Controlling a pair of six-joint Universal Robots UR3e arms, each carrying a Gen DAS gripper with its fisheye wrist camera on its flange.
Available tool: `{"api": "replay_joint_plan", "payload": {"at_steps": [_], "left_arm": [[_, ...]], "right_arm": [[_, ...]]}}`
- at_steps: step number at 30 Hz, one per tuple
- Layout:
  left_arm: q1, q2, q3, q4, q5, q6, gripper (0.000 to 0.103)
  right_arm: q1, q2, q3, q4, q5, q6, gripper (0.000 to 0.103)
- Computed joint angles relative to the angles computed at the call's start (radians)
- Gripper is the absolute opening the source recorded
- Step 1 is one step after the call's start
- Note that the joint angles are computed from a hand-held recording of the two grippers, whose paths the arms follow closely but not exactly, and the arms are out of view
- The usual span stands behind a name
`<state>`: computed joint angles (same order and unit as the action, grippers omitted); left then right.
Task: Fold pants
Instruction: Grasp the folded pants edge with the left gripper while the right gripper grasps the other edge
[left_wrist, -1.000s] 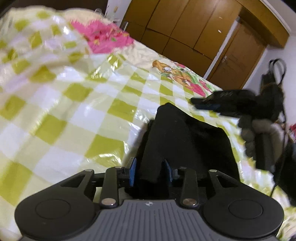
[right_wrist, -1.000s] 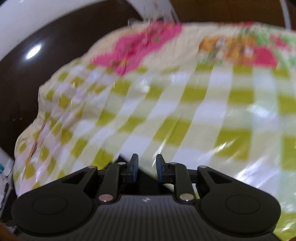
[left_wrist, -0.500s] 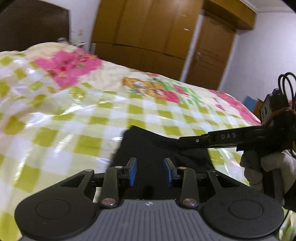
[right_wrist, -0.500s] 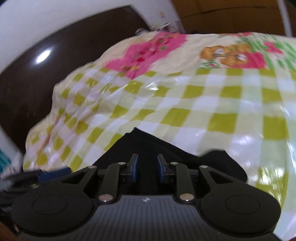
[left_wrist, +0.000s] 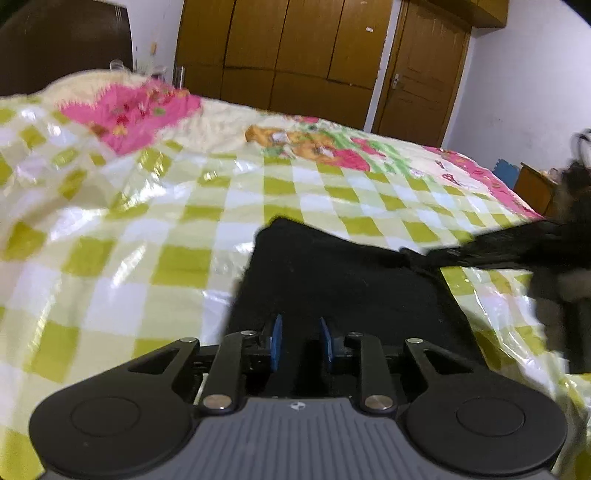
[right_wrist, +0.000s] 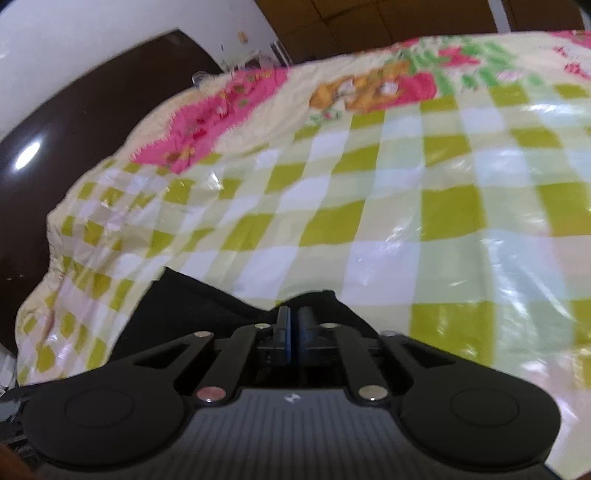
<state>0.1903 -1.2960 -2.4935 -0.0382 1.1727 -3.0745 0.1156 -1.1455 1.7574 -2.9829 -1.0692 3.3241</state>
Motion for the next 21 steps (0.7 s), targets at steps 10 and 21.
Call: {"api": "replay_joint_plan", "payload": {"at_steps": [10, 21], "left_arm": [[0.061, -0.052, -0.004, -0.034, -0.001, 0.094, 0.048], [0.137, -0.041, 0.013, -0.126, -0.113, 0.131, 0.056]], "right_arm": [[-0.112, -0.316, 0.342, 0.222, 0.174, -0.014, 0.038], [-0.172, -0.228, 0.407, 0.101, 0.341, 0.091, 0.055]]}}
